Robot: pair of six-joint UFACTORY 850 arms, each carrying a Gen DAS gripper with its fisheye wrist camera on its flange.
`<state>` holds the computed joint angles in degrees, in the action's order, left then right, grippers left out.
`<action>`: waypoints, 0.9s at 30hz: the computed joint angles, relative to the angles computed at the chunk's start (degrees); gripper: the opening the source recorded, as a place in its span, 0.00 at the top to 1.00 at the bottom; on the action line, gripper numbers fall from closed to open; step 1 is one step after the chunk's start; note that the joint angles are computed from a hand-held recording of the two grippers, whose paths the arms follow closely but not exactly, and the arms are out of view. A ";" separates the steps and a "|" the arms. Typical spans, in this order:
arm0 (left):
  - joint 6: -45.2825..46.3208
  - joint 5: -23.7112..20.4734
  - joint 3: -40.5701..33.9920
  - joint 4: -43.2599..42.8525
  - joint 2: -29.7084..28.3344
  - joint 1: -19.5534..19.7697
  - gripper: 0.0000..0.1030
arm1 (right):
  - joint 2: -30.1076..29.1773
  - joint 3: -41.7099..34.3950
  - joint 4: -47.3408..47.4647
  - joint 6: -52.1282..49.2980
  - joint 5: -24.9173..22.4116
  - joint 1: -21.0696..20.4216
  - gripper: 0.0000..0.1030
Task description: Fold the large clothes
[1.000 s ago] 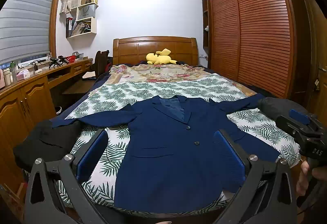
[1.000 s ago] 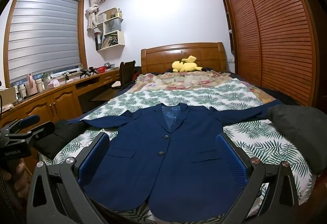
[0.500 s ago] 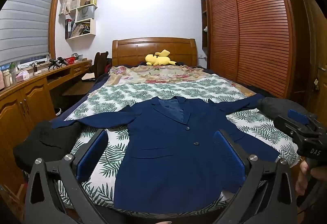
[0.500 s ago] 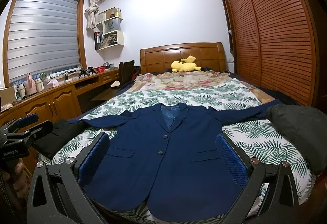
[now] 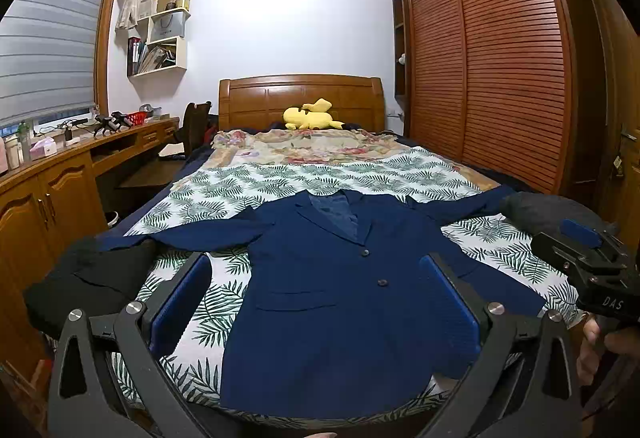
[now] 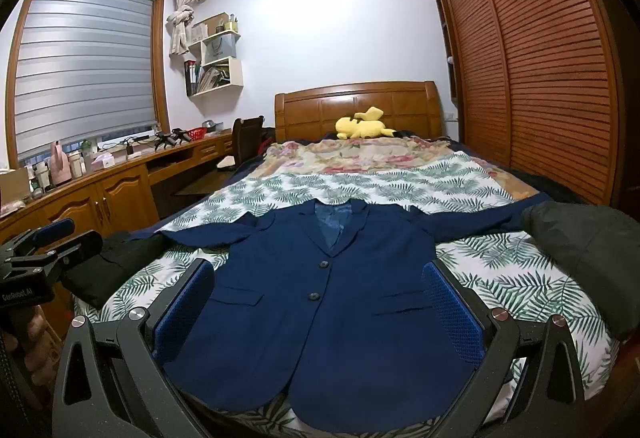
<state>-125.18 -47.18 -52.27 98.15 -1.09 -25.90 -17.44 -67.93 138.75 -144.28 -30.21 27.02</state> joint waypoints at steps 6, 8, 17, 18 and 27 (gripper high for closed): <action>-0.51 0.37 0.40 0.26 0.09 0.08 0.00 | -0.04 -0.07 -0.40 0.37 0.13 -0.05 0.00; -0.78 0.69 0.59 0.44 0.21 0.32 0.00 | -0.14 -0.16 -0.71 0.65 0.25 -0.04 0.00; -2.26 2.02 1.01 0.52 -1.14 2.99 0.00 | -2.30 -2.58 -3.87 2.95 0.84 0.21 0.00; -2.67 2.32 1.39 0.68 -1.03 3.35 0.00 | -2.88 -3.25 -4.28 2.93 1.18 0.39 0.00; -3.83 6.87 2.72 1.11 -1.98 7.22 0.00 | -8.28 -10.31 -12.81 8.39 2.09 0.96 0.00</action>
